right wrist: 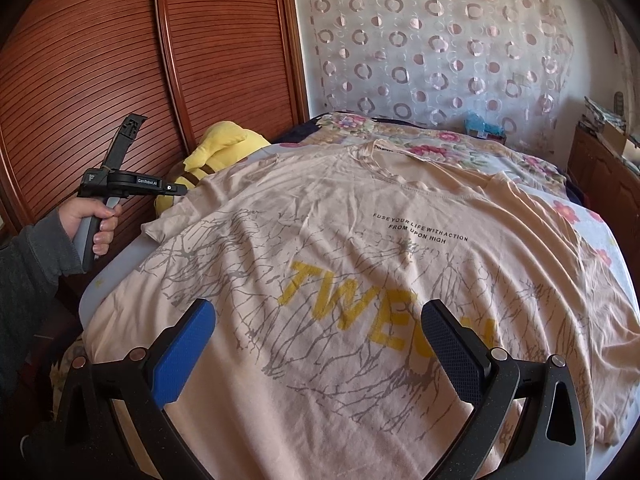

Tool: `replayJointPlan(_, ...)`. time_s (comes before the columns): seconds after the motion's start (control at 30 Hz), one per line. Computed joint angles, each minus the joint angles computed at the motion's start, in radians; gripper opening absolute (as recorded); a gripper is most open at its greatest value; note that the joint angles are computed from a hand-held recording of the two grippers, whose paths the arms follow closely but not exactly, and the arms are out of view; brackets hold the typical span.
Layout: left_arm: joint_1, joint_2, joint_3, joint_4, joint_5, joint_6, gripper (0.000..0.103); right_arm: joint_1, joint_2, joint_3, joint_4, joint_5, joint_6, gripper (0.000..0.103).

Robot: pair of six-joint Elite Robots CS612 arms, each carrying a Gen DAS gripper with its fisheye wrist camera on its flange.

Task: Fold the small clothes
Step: 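Lift the gripped side with the left gripper, fold it over the shirt body, release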

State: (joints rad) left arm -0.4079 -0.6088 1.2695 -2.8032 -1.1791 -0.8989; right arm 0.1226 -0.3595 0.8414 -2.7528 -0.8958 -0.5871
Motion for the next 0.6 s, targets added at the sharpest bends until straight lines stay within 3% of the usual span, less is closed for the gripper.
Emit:
replayJointPlan(0.13, -0.006, -0.001, -0.007, -0.005, 0.022, 0.04, 0.003, -0.001, 0.005, -0.009, 0.008, -0.002, 0.007, 0.102)
replayJointPlan(0.23, -0.021, -0.009, -0.012, -0.014, 0.081, 0.07, 0.003, -0.002, 0.006, -0.012, 0.005, -0.002, 0.009, 0.102)
replayJointPlan(0.33, -0.037, -0.012, -0.036, -0.05, 0.108, 0.144, 0.003, -0.004, 0.009, -0.017, 0.002, 0.0, 0.018, 0.102)
replayJointPlan(0.6, -0.081, 0.027, -0.19, -0.072, 0.06, 0.345, 0.003, -0.011, 0.013, -0.018, -0.031, 0.003, 0.063, 0.102)
